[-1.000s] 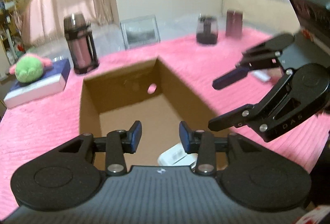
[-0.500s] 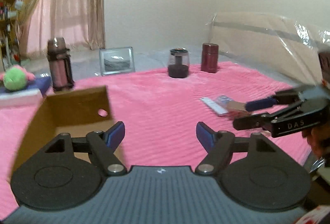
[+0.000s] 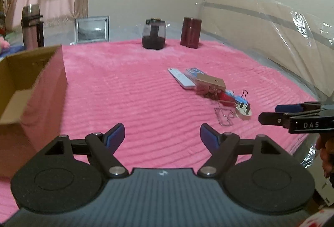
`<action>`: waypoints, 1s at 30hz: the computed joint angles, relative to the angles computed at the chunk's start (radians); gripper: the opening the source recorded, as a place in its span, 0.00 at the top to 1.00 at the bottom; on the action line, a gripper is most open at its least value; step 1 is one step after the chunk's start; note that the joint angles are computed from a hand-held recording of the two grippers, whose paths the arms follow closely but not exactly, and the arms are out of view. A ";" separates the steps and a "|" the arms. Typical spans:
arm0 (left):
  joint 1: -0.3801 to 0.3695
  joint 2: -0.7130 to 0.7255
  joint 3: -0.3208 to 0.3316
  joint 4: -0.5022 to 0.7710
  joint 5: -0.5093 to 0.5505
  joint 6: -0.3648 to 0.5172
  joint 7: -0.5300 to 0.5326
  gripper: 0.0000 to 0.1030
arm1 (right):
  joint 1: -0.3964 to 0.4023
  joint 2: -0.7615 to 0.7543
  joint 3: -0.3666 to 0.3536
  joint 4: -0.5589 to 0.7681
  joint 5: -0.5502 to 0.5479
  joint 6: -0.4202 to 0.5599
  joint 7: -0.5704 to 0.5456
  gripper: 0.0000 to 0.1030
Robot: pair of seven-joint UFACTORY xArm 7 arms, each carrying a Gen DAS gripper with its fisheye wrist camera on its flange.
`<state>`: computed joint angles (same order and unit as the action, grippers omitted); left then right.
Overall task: Organize rigid objects
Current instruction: 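Move both open tools back toward the remaining items on the blanket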
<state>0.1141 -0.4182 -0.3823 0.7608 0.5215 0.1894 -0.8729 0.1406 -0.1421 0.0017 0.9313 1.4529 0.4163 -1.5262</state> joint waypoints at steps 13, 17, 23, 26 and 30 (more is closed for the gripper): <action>0.002 0.149 -0.028 0.068 0.141 -0.023 -0.163 0.26 | -0.042 0.081 0.006 0.026 0.015 -0.024 0.020 0.29; -0.041 0.200 0.017 0.094 0.167 -0.042 -0.181 0.26 | -0.050 0.107 0.013 0.043 0.015 -0.033 0.021 0.29; -0.094 0.281 0.072 0.157 0.241 -0.042 -0.217 0.26 | -0.064 0.159 0.027 0.086 0.030 -0.052 0.005 0.29; -0.128 0.324 0.101 0.196 0.272 -0.037 -0.216 0.27 | -0.075 0.188 0.033 0.110 0.028 -0.058 0.007 0.29; -0.177 0.396 0.139 0.266 0.313 -0.032 -0.221 0.27 | -0.091 0.234 0.042 0.151 0.035 -0.079 -0.005 0.29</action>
<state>-0.0629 -0.0225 -0.2432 1.0263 0.8344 0.1574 -1.0939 0.0497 0.0916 0.0440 1.0823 1.4877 0.3373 -1.5311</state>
